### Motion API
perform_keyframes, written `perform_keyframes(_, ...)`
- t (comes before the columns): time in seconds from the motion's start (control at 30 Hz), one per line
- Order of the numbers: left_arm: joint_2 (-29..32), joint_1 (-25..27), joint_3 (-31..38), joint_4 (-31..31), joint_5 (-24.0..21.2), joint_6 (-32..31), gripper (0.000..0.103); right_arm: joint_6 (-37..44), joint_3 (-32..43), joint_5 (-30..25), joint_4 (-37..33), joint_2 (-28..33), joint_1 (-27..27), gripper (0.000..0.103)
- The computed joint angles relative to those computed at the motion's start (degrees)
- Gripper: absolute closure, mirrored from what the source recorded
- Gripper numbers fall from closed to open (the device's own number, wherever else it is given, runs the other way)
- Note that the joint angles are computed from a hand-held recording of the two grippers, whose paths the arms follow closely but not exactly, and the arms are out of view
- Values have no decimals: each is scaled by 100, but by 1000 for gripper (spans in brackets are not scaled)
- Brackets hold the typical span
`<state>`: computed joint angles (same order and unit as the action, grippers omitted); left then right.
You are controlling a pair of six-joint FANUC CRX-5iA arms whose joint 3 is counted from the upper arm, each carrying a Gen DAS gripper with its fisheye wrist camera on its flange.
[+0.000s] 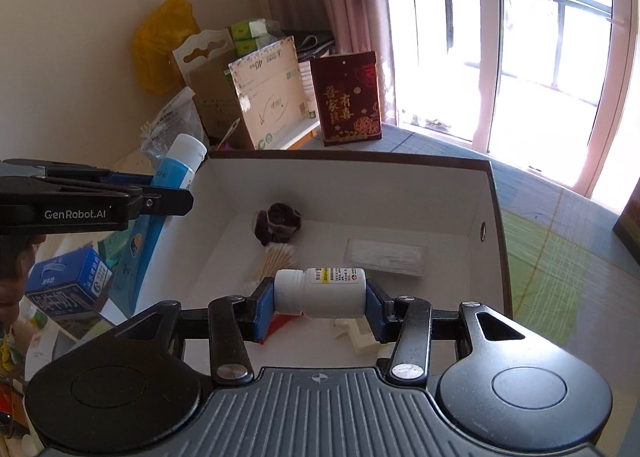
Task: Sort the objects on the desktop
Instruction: 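Open both tools to drop the blue tube and white bottle into the box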
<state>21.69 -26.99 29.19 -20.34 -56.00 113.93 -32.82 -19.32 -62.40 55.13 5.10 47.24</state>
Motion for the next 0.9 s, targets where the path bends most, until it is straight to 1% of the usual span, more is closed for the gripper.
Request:
perform_keyframes(0.2,389,86,233,194,-551,-111,74,618,70,621,-614,106,-277,59)
perform_keyframes(0.4,728,203,508,458,-1116,-342,74,1413,284,996,-1366,217,-489,59)
perform_keyframes(0.57,1052,214,954,474,-1609,-601,74,1981,496,1139,-2009,293,-658,59)
perform_keyframes(0.7,1292,194,1240,401,-1955,-719,74,2221,650,1170,-2437,349,-757,59)
perform_keyframes(0.77,1375,203,1323,407,-2055,-740,74,2287,683,1194,-2577,359,-795,59)
perform_keyframes(0.9,1428,251,1348,518,-2091,-773,74,2468,771,1211,-2832,382,-866,59)
